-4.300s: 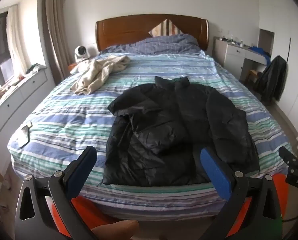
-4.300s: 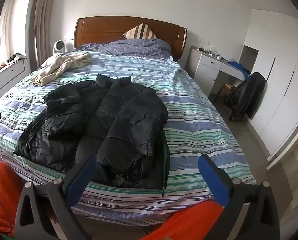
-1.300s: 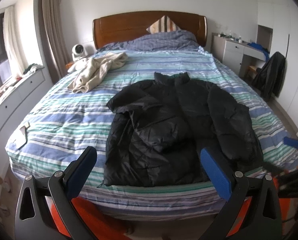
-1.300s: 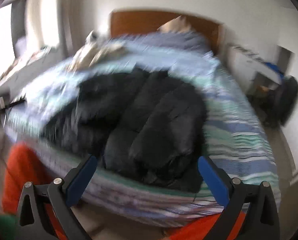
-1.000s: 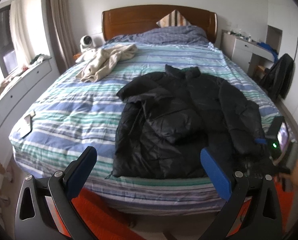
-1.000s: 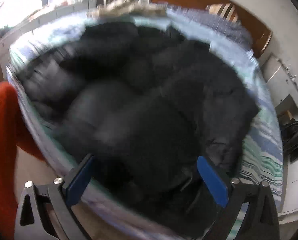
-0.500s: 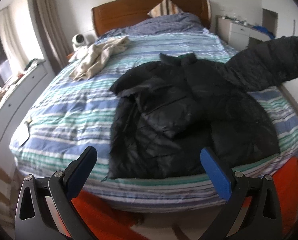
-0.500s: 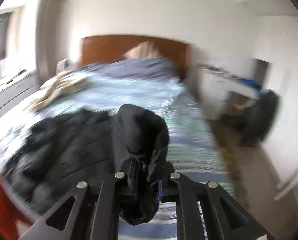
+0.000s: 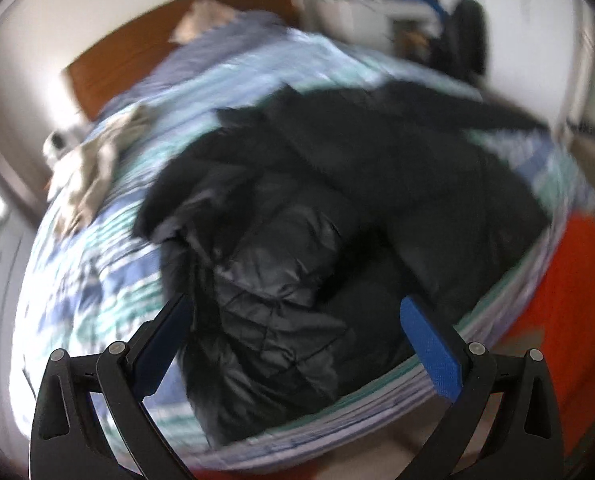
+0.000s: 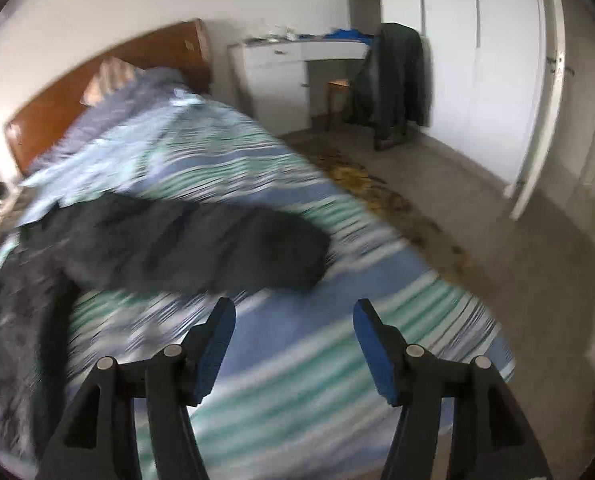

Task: Fold large clothes

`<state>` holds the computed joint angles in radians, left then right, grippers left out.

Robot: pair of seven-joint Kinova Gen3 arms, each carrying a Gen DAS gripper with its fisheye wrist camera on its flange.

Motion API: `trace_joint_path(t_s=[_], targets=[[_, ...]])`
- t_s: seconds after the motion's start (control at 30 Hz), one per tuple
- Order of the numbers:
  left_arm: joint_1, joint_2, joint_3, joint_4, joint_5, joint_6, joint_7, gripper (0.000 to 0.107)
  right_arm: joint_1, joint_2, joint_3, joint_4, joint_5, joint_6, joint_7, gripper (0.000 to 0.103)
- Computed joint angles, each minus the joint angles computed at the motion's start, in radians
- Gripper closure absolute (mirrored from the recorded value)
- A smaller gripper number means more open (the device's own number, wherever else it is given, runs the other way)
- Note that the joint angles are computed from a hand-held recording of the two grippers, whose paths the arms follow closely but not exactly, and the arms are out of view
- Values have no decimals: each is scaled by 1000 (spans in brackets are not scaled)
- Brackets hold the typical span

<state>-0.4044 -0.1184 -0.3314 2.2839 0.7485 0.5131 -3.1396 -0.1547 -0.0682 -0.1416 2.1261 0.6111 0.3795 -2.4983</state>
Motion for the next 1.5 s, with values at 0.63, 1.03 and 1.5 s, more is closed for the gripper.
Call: trace_joint_path(t_s=[0.63, 1.03, 1.5], targets=[[-164, 405, 82, -315, 103, 303, 10, 97, -240, -19, -404, -51, 305, 24, -422, 37], [-535, 524, -285, -775, 357, 389, 343, 65, -450, 45, -333, -99, 338, 47, -385, 37], [-827, 444, 70, -432, 147, 607, 199, 14, -172, 158, -342, -162, -141, 172, 25, 28]])
